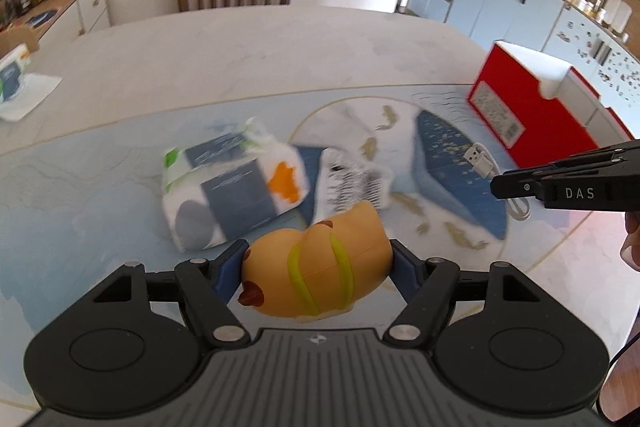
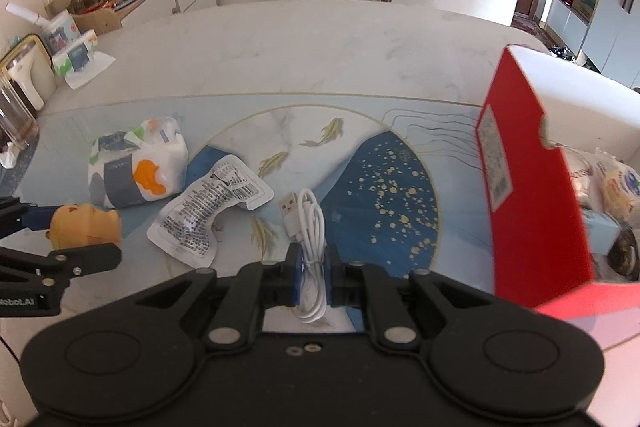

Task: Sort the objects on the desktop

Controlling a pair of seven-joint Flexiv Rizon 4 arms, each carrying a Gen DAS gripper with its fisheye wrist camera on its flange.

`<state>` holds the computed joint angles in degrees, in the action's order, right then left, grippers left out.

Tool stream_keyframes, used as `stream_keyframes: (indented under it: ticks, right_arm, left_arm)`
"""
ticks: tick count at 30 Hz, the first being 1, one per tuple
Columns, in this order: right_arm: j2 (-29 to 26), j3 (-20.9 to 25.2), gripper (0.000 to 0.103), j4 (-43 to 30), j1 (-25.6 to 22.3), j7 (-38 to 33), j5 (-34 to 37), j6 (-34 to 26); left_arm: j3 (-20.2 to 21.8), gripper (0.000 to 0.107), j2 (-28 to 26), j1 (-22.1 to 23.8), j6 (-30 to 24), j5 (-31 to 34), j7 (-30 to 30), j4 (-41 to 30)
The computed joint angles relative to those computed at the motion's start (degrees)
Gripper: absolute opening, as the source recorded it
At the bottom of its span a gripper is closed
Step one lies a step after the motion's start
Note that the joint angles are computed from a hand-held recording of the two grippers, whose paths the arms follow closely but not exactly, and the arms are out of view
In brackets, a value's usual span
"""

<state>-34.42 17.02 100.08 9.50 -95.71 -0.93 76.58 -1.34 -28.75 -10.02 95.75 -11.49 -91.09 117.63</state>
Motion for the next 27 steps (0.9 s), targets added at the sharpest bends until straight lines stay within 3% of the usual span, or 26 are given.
stream_keyframes:
  ticks: [13, 19, 27]
  right_arm:
    - [5.86, 2.18, 0.010, 3.83, -4.86, -4.72, 4.88, 1.10]
    - [7.00, 4.64, 0.010, 2.75, -8.55, -9.64, 9.06, 0.18]
    - [7.16, 4.55, 0.010, -0.25, -11.46, -15.52, 13.84, -0.83]
  left_arm:
    - [-5.40, 0.074, -0.08, 0.06, -0.86, 0.65, 3.50, -4.95]
    - [-5.19, 0.074, -1.64, -2.51, -2.59, 0.53, 4.62, -9.40]
    - [-2.11, 0.074, -5.47, -7.76, -5.80, 1.09, 4.34, -18.49]
